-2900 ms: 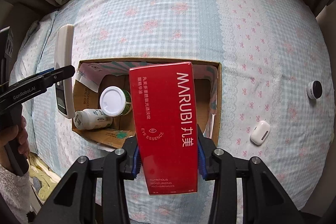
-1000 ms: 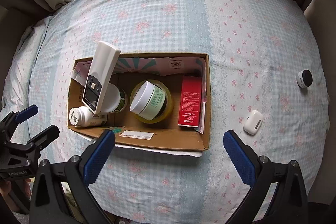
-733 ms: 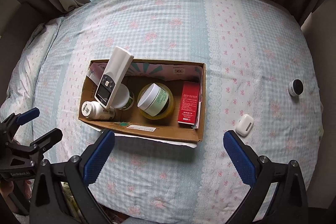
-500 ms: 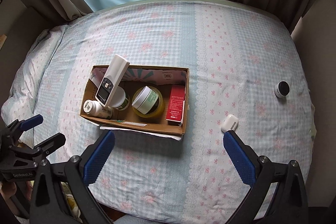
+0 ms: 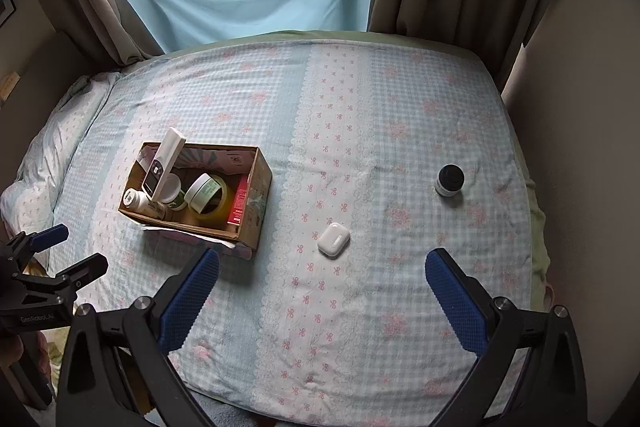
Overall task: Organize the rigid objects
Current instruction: 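Open both grippers and lift them away from the box, then grasp the white earbud case with the left gripper while the right gripper grasps the black-lidded jar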
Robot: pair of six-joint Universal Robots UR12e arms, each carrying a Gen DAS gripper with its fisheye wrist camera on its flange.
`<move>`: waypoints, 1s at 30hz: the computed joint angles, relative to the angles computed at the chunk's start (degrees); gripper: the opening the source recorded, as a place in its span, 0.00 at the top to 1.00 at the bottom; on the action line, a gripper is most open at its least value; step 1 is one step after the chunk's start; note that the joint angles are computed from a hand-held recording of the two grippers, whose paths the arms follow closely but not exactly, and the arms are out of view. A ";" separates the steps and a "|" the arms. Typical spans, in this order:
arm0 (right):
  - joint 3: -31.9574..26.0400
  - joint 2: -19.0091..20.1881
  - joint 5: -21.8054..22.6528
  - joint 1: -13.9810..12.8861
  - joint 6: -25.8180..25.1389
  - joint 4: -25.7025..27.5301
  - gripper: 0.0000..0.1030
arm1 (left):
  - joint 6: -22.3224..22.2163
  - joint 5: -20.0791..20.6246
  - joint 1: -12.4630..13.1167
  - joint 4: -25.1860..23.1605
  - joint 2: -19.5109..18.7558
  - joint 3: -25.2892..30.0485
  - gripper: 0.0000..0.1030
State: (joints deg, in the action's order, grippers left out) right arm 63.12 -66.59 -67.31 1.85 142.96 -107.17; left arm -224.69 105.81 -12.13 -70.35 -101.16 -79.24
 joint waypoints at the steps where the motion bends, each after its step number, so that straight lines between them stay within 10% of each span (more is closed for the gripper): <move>1: -0.63 0.47 0.19 -0.59 -0.32 0.12 0.00 | -0.62 0.35 -0.59 -0.16 -0.87 1.05 0.00; 9: -5.79 5.01 1.57 -3.80 -2.41 1.69 0.00 | -3.91 1.46 -3.30 -0.93 -7.84 8.53 0.00; 30: -10.13 21.40 -2.11 -2.44 2.28 -17.17 0.01 | 3.35 -1.38 -1.48 12.96 -24.38 9.58 0.00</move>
